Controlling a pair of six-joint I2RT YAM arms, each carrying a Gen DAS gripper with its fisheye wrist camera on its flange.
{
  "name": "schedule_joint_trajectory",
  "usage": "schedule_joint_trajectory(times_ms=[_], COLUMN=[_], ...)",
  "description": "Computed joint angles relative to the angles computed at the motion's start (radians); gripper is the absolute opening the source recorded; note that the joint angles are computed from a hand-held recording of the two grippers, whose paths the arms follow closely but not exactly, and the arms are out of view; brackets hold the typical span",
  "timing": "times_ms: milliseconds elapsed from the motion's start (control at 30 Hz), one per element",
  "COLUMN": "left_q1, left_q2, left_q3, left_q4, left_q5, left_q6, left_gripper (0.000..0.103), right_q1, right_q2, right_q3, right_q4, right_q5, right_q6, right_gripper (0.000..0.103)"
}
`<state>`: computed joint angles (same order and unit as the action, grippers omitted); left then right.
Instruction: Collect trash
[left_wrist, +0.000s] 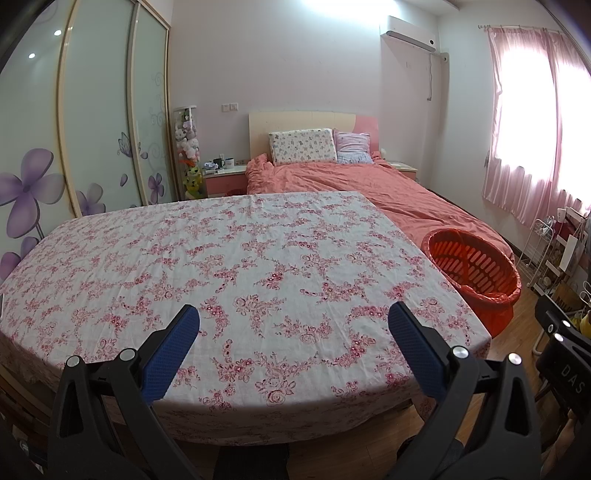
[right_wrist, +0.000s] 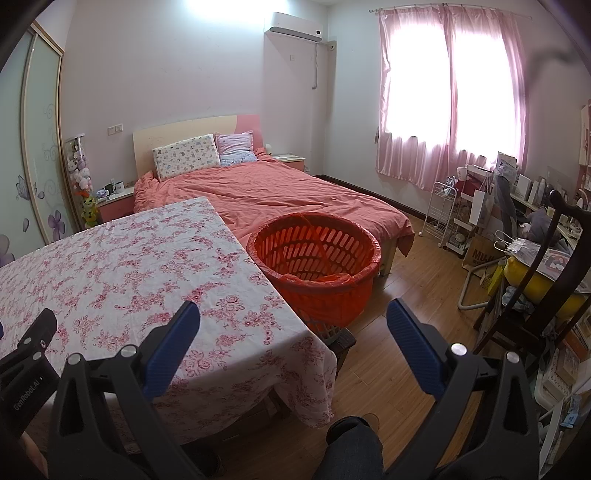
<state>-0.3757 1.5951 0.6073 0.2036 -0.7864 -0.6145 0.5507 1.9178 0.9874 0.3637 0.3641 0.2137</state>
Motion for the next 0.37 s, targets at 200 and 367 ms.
schedule_joint_trajectory(times_ms=[200, 367], left_q1=[0.004, 0.007], left_q2=[0.003, 0.004], left_q3=[0.001, 0.009], left_q4=[-0.001, -0.011], left_q5=[0.002, 0.005], left_q6=[-0.001, -0.003], left_gripper=[0.101, 0.101], right_q1=[0.0, 0.0], right_q2=[0.004, 0.005], right_q3=[0.002, 0.002], right_q4=[0.001, 0.003], right_q5=[-0.001, -0.001], right_q6=[-0.001, -0.002], right_gripper=[0.099, 0.099])
